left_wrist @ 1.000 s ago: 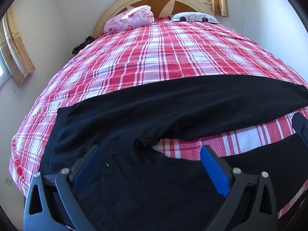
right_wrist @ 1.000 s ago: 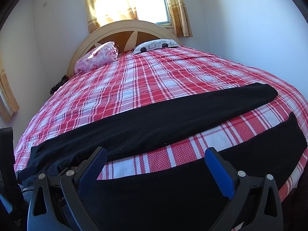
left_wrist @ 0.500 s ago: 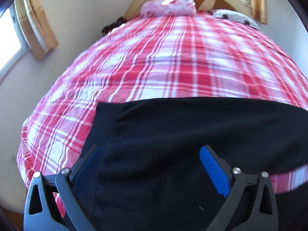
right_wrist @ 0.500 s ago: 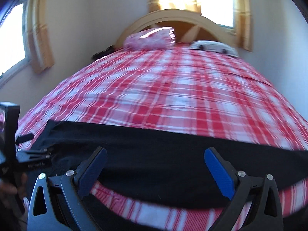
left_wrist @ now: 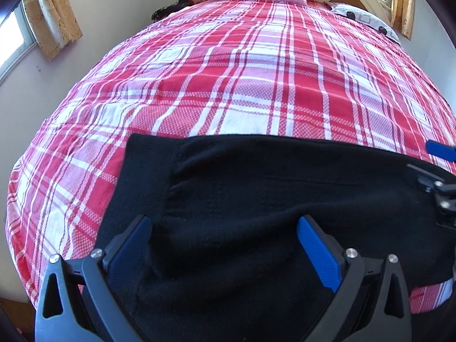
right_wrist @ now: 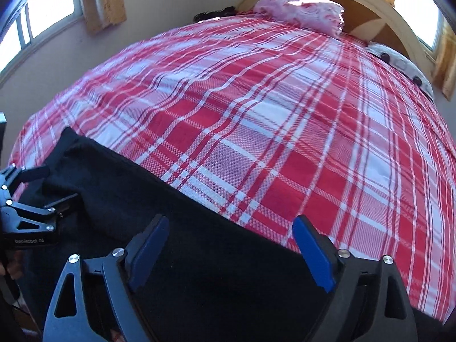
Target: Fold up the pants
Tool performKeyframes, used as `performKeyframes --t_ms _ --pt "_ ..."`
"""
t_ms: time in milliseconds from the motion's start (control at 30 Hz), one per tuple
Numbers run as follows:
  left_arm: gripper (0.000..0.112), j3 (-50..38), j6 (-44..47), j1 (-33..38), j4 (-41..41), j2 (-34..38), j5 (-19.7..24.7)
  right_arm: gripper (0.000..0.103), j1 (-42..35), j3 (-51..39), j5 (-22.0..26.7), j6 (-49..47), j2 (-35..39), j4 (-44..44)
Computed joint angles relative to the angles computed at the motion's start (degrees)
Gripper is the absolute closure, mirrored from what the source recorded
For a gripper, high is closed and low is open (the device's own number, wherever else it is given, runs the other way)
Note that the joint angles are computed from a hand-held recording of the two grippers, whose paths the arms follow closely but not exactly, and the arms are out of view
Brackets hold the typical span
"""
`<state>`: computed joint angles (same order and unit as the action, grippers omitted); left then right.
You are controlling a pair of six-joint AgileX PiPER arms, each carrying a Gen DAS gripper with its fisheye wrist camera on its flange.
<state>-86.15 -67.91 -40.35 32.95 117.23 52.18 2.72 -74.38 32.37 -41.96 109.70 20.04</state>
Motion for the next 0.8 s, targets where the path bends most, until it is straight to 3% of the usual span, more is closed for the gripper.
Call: performKeyframes --t_ms 67,233,300,333,500,667,800 --pt "0.009 0.23 -0.40 0.24 0.39 0.14 -0.73 0.016 1.53 -0.66 -1.70 4.49 1.56 -5.63" --pt "0.009 0.49 -0.95 0.25 1.53 0.42 -1.42 0.061 -1.87 -3.16 4.38 -5.25 4.24 6.16" --pt "0.009 0.85 -0.54 0.34 1.06 -0.07 -1.60 0.089 -2.28 -3.50 6.78 -7.27 3.94 7.91" --pt "0.009 1.38 -0.08 0.47 0.48 -0.72 -1.86 0.093 -2.14 -3.37 7.51 -7.33 3.69 8.23" --pt "0.009 9.42 -3.27 0.39 1.13 -7.59 -3.90 0.098 -1.37 2.48 5.06 -8.28 -2.08 10.25" --pt "0.009 19.50 -10.48 -0.40 4.73 -16.59 -6.54 0.098 -3.64 10.64 5.95 -15.92 -11.92 19.50" --pt "0.009 24.92 -14.24 -2.78 7.94 -21.85 -6.13 0.098 -4.62 17.98 7.04 -20.58 -20.00 23.62"
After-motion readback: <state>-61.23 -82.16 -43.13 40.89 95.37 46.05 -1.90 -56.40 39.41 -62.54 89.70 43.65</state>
